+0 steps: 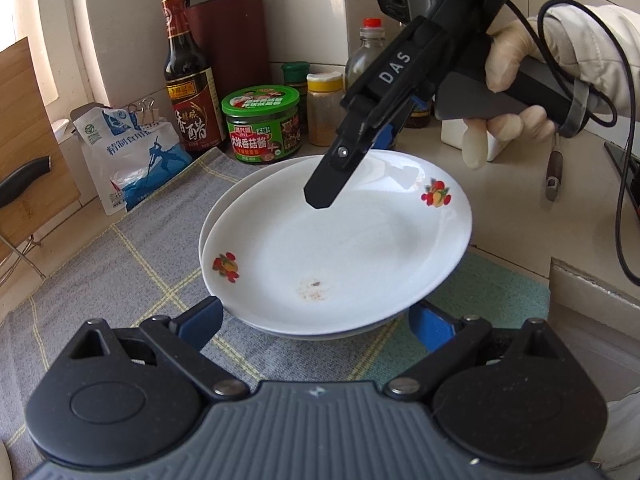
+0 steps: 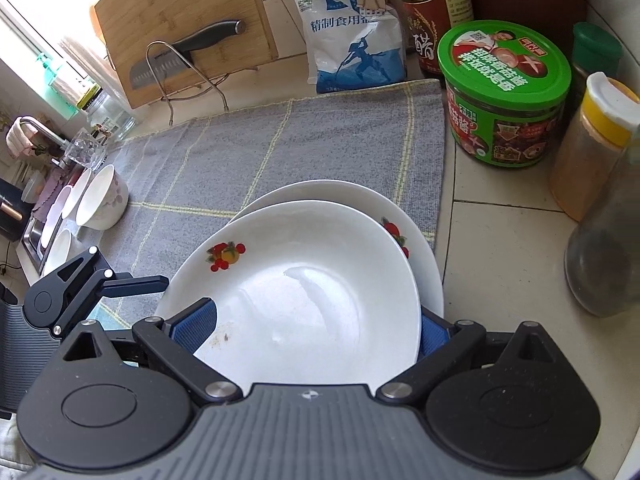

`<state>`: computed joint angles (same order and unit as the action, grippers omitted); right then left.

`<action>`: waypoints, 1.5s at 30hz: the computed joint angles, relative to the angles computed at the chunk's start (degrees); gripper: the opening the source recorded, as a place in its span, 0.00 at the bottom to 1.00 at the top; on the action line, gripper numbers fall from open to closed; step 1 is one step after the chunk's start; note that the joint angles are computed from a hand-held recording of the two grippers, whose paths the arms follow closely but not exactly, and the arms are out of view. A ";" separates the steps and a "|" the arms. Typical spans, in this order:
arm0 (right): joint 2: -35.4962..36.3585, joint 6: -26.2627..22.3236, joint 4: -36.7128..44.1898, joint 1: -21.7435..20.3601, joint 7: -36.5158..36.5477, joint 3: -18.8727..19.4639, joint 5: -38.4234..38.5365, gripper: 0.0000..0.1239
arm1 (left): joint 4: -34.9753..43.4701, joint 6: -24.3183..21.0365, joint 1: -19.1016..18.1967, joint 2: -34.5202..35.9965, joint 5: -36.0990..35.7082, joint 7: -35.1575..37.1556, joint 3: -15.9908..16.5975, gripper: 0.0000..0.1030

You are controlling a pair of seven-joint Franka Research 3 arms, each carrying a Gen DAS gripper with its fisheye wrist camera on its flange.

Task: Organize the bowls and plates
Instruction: 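Slide the fruit-print plate with the right tool onto the plate stack, then move the right tool over to the white bowls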

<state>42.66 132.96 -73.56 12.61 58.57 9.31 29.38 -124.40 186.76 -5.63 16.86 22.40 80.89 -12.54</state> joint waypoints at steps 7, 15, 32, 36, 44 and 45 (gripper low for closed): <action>-2.13 2.29 -2.99 0.36 -0.28 -0.36 -0.30 0.82 | 0.21 0.18 2.25 0.50 0.05 0.45 -2.31 0.96; -4.03 4.47 -5.57 1.23 0.46 -1.07 -1.70 0.82 | 0.35 0.43 1.05 0.61 0.12 0.17 -0.94 0.96; -8.70 12.06 -13.06 3.43 2.12 -2.15 -8.22 0.83 | -1.99 3.71 -12.54 -1.65 -2.76 -2.75 13.24 0.96; -11.38 18.42 -17.30 5.45 1.48 -2.89 -10.26 0.83 | -3.38 5.10 -21.07 -2.32 -7.29 -1.10 21.19 0.97; -15.63 36.57 -27.56 10.06 6.35 -4.34 -15.58 0.83 | -7.20 10.60 -46.12 -2.32 -28.87 12.23 41.98 0.99; -15.84 38.28 -28.32 9.76 6.16 -3.61 -15.25 0.83 | -7.50 11.20 -49.61 -2.04 -32.88 14.60 44.65 0.99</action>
<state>26.82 171.23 -101.88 22.37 64.72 5.70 14.13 -131.90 197.96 -55.25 14.82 -10.47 95.49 32.11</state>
